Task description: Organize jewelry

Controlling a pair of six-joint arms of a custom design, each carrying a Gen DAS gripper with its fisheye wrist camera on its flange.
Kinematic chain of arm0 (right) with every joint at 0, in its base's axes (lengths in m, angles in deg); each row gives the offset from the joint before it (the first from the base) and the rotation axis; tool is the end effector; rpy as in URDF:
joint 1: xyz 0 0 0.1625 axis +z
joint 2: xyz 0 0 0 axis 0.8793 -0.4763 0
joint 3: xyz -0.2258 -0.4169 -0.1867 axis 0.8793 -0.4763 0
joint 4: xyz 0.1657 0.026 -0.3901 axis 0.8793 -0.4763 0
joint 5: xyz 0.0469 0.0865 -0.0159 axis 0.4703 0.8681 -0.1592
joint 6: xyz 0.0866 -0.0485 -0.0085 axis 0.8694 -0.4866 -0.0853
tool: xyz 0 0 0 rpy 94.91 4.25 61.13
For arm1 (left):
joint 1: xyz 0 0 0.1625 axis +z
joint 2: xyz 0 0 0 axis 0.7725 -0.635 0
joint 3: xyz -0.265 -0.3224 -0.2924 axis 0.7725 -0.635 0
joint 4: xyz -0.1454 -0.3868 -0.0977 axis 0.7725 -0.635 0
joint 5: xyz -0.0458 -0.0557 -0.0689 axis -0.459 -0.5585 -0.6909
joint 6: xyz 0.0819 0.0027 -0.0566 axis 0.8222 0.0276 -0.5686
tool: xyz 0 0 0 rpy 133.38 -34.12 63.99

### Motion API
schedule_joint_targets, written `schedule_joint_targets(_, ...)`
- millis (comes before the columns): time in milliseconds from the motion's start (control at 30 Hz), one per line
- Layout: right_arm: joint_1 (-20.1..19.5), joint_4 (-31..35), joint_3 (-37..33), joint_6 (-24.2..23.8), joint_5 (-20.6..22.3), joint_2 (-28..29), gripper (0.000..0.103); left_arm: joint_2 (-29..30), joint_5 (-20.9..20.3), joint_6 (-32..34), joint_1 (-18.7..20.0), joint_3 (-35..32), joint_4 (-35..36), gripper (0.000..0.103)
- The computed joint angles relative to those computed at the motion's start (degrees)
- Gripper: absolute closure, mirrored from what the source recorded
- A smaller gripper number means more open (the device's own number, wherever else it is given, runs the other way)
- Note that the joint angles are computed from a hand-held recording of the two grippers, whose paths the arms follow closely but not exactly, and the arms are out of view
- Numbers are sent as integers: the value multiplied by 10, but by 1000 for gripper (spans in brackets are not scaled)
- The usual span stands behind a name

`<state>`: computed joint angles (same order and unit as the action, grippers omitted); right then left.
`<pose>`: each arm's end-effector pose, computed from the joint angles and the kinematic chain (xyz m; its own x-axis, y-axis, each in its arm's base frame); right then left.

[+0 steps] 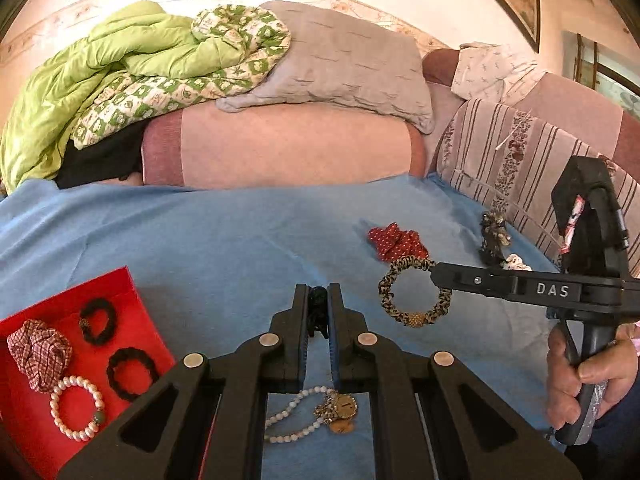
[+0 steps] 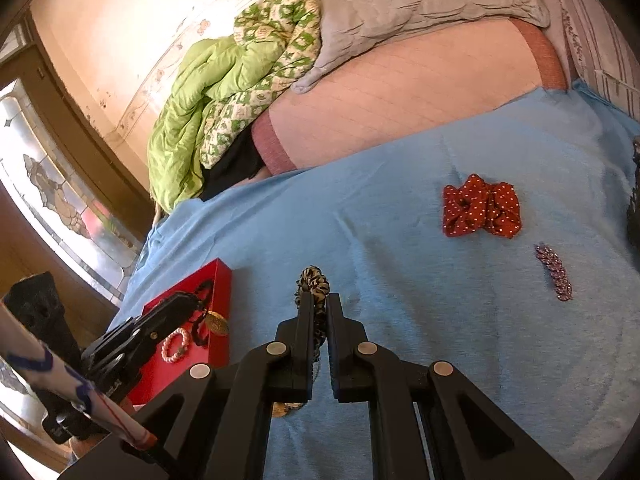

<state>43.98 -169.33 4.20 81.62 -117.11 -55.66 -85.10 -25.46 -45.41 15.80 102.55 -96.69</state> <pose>0.3061 -0.7432 0.1429 -0.9575 -0.0074 0.2883 -0.2305 0.6205 -0.7495 -0.1817 -0.8029 0.3218 -0.6494 0.6140 -0.4487 0.7600 0.5038 -0.4105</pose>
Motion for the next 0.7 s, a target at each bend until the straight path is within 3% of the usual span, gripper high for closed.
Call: schedule_joint_targets(700,14,22,-23,-48,13,25,96,-21,35,4,6,23,-7,95)
